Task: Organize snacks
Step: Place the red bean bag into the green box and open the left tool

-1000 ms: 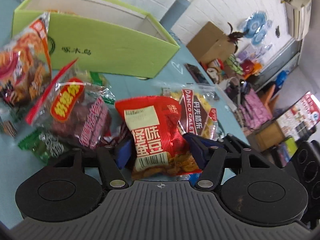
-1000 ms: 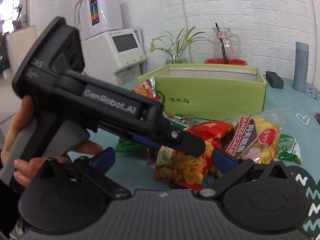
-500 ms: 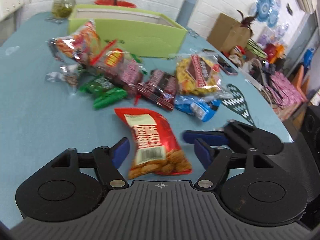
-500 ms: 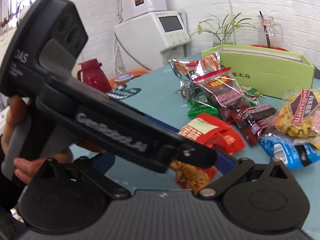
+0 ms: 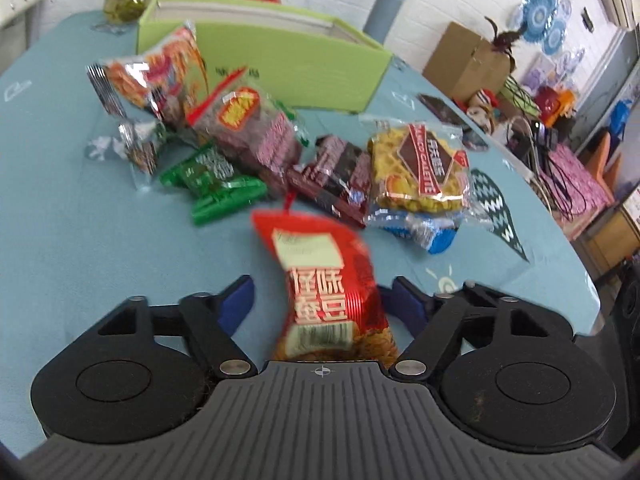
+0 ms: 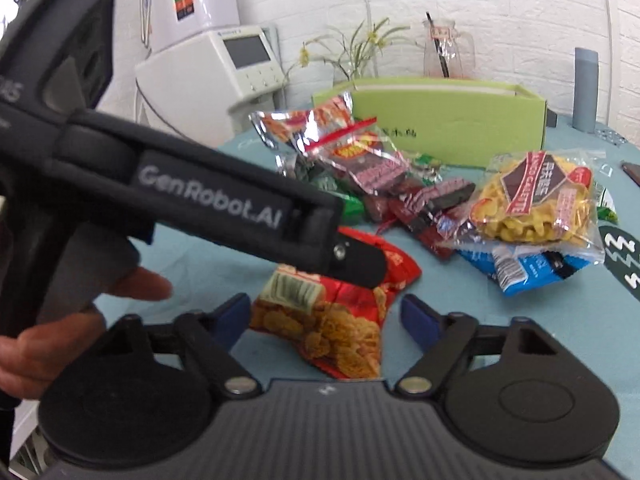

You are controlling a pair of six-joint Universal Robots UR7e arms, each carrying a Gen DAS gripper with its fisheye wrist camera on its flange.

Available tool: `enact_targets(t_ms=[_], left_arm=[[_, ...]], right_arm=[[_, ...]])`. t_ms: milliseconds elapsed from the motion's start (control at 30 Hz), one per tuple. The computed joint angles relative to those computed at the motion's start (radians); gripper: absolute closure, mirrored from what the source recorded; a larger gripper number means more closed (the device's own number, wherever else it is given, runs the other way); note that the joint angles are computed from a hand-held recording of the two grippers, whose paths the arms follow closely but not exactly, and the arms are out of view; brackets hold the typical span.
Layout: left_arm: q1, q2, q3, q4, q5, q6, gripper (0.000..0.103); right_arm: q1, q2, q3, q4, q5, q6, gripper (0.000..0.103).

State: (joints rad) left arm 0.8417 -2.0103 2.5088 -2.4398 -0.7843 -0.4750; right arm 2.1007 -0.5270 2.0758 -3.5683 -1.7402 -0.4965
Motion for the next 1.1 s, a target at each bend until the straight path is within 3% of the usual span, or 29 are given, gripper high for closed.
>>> enact_targets(t_ms=[33, 133, 233, 367, 600, 767, 833, 867, 900, 933, 967, 1033, 1100], left_arm=[[0.013, 0.001, 0.005, -0.018, -0.021, 0.004, 0.069], [-0.014, -0.015, 0.012, -0.032, -0.001, 0.016, 0.075], [-0.054, 0.021, -0.026, -0.100, 0.033, 0.086, 0.078], [-0.030, 0.154, -0.121, -0.303, 0.043, 0.256, 0.078], [0.099, 0.403, -0.376, -0.487, -0.009, 0.451, 0.078], [0.217, 0.559, -0.580, -0.505, -0.057, 0.505, 0.079], [0.256, 0.602, -0.638, -0.504, -0.075, 0.523, 0.074], [0.271, 0.621, -0.655, -0.525, -0.074, 0.539, 0.066], [0.283, 0.633, -0.668, -0.538, -0.067, 0.543, 0.048], [0.291, 0.639, -0.675, -0.550, -0.060, 0.540, 0.041], [0.297, 0.638, -0.670, -0.576, -0.063, 0.546, 0.033], [0.292, 0.622, -0.639, -0.634, -0.054, 0.577, 0.032], [0.269, 0.609, -0.605, -0.676, -0.015, 0.607, 0.025]], right_arm=[[-0.001, -0.003, 0.002, -0.003, 0.001, -0.005, 0.048], [-0.012, -0.035, 0.010, 0.026, 0.029, -0.009, 0.059], [-0.014, -0.062, -0.011, 0.018, 0.067, -0.042, 0.061], [-0.008, -0.053, -0.121, 0.010, 0.089, -0.096, 0.061], [-0.026, 0.020, -0.396, 0.154, 0.121, -0.139, 0.061], [-0.040, 0.127, -0.655, 0.334, 0.113, -0.169, 0.060], [-0.049, 0.167, -0.743, 0.409, 0.114, -0.174, 0.060], [-0.053, 0.186, -0.779, 0.435, 0.115, -0.178, 0.058], [-0.057, 0.204, -0.810, 0.445, 0.114, -0.180, 0.053], [-0.061, 0.217, -0.831, 0.451, 0.113, -0.178, 0.038], [-0.066, 0.221, -0.838, 0.449, 0.118, -0.176, 0.031], [-0.074, 0.212, -0.807, 0.386, 0.135, -0.181, 0.007], [-0.082, 0.189, -0.755, 0.297, 0.169, -0.202, 0.001]])
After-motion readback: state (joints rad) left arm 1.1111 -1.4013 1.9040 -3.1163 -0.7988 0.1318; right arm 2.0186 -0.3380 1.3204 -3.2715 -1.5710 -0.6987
